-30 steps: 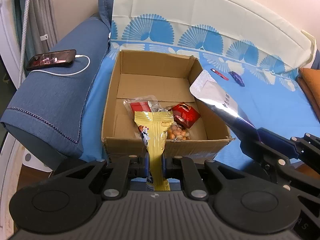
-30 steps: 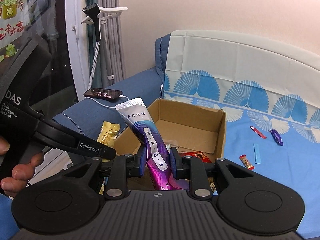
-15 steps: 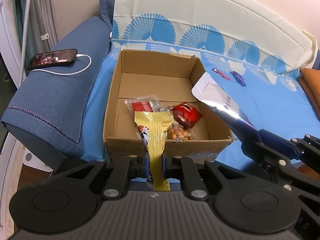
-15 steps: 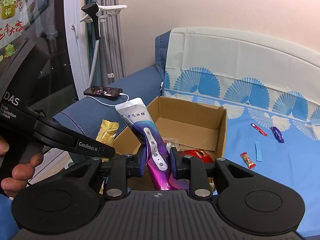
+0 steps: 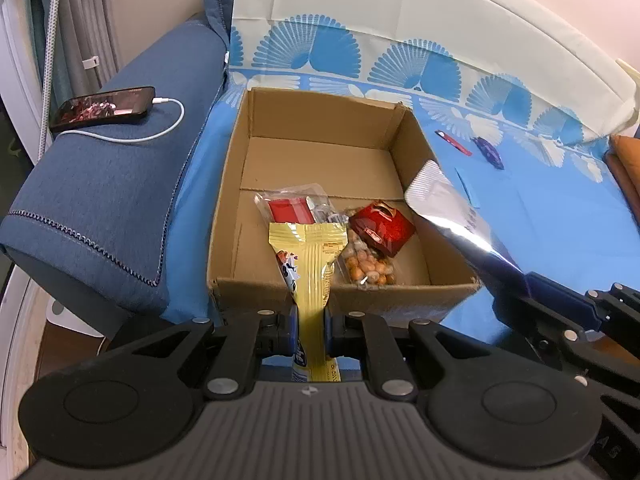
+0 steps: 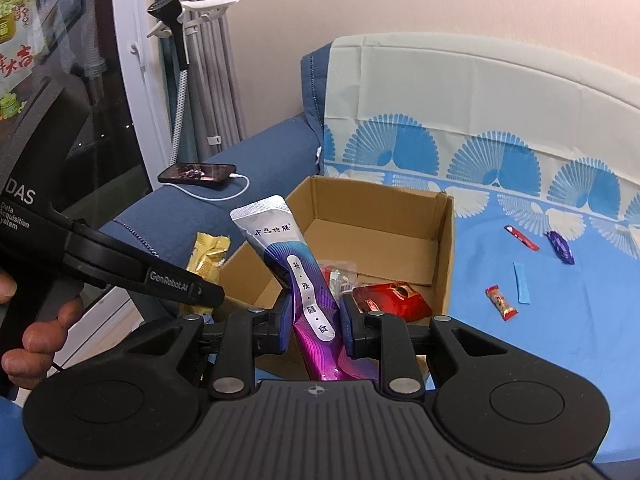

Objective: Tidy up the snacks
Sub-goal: 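Carry the yellow bar and white-purple tube pack over the box with both tools, then lower both packs into the box and open both tools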

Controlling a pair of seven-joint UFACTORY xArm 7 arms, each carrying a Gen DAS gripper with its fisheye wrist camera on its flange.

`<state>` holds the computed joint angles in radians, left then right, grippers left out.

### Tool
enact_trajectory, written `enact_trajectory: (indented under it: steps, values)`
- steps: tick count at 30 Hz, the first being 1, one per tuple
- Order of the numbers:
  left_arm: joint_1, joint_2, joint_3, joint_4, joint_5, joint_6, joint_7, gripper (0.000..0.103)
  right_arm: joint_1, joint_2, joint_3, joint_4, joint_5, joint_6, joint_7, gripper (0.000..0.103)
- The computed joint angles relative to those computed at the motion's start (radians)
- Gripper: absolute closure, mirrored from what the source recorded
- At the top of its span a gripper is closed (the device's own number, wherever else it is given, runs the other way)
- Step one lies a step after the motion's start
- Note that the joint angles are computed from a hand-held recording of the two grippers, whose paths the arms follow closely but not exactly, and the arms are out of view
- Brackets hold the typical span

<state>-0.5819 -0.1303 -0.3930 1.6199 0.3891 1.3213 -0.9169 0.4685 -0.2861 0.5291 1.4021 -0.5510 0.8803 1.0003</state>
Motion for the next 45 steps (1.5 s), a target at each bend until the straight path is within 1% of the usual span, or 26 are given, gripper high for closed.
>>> enact_trajectory:
  steps: [9, 16, 23, 28, 37, 44, 45]
  values:
    - [0.004, 0.076, 0.034, 0.085, 0.029, -0.025, 0.02, 0.09, -0.032, 0.017, -0.033, 0.007, -0.015, -0.005, 0.027, 0.076]
    - [-0.01, 0.159, 0.084, 0.167, 0.026, -0.048, 0.047, 0.09, -0.036, 0.077, -0.072, 0.043, -0.033, -0.014, 0.033, 0.076]
    - [-0.029, 0.268, 0.145, 0.273, 0.018, -0.048, 0.084, 0.09, -0.008, 0.161, -0.138, 0.094, -0.026, -0.049, 0.01, 0.076]
    - [-0.043, 0.341, 0.185, 0.332, -0.007, -0.04, 0.11, 0.09, 0.018, 0.214, -0.184, 0.113, -0.007, -0.066, -0.005, 0.076]
    - [-0.048, 0.43, 0.235, 0.38, -0.056, -0.034, 0.148, 0.09, 0.044, 0.279, -0.244, 0.122, 0.051, -0.089, -0.035, 0.076]
    - [-0.047, 0.478, 0.257, 0.405, -0.073, -0.031, 0.172, 0.089, 0.061, 0.33, -0.276, 0.15, 0.063, -0.097, -0.038, 0.076]
    - [-0.043, 0.483, 0.256, 0.405, -0.082, -0.037, 0.189, 0.079, 0.062, 0.335, -0.28, 0.151, 0.066, -0.098, -0.038, 0.075]
